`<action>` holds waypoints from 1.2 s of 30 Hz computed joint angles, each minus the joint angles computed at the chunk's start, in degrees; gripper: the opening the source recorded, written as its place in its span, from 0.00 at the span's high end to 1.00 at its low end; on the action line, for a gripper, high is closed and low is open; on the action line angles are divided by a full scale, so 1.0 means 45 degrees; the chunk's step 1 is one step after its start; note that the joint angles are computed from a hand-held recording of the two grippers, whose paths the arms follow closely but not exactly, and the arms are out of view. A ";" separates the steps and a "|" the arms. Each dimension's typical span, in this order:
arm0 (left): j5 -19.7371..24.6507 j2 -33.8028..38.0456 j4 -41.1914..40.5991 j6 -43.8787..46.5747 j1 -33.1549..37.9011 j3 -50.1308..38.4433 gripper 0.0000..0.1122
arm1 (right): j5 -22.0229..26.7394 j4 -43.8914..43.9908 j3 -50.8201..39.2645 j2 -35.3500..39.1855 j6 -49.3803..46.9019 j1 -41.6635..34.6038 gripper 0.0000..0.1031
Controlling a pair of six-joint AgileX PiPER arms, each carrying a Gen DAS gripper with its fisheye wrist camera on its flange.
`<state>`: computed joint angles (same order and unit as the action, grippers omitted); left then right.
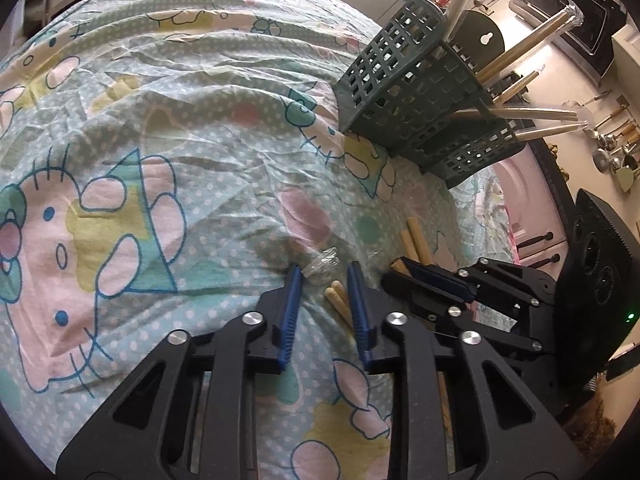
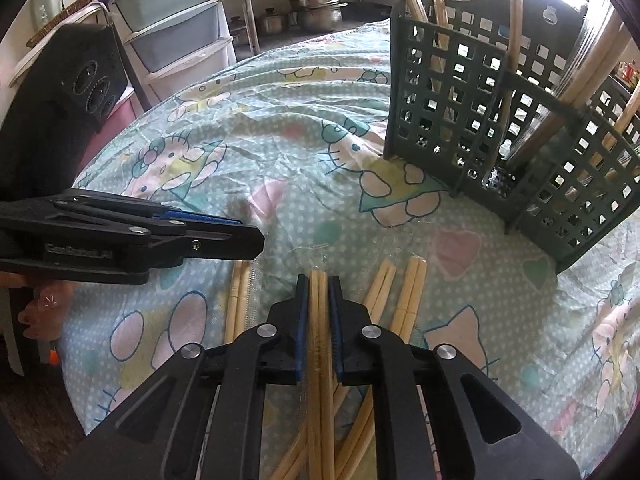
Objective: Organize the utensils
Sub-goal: 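Close the left tool on a chopstick while the right tool grasps another chopstick, then lift the chopsticks with both tools and carry them over the caddy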
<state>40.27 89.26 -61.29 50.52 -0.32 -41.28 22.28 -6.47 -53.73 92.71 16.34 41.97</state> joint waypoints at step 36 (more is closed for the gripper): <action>0.2619 -0.4442 -0.0851 -0.0008 0.0369 -0.0825 0.99 | 0.0798 -0.4257 0.1110 -0.5425 0.5448 0.0189 0.90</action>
